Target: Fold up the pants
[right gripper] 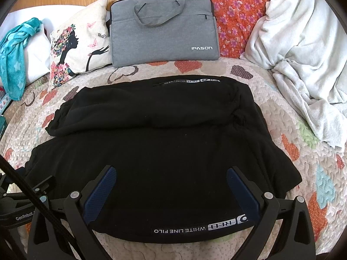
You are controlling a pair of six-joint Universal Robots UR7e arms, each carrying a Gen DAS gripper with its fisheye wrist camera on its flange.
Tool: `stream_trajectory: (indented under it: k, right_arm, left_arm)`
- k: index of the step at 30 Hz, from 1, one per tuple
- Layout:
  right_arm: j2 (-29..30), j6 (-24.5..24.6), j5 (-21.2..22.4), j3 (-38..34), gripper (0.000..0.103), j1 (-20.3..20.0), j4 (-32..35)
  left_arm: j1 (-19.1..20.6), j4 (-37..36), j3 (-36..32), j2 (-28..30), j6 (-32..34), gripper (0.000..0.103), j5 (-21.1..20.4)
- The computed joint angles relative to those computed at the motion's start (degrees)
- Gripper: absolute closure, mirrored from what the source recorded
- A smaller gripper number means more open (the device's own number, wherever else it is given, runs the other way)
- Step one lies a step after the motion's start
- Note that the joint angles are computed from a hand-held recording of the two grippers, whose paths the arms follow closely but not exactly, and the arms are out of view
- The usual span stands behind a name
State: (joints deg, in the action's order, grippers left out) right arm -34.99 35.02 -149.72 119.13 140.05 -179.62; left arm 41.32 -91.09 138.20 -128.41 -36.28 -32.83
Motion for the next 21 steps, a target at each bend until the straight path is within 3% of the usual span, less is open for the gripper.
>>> stream_trajectory:
  k: [21]
  right_arm:
    - [-0.25, 0.65, 0.92, 0.07, 0.000, -0.18, 0.52]
  left_arm:
    - [2.34, 1.21, -1.19, 3.39, -0.70, 0.000, -1.53]
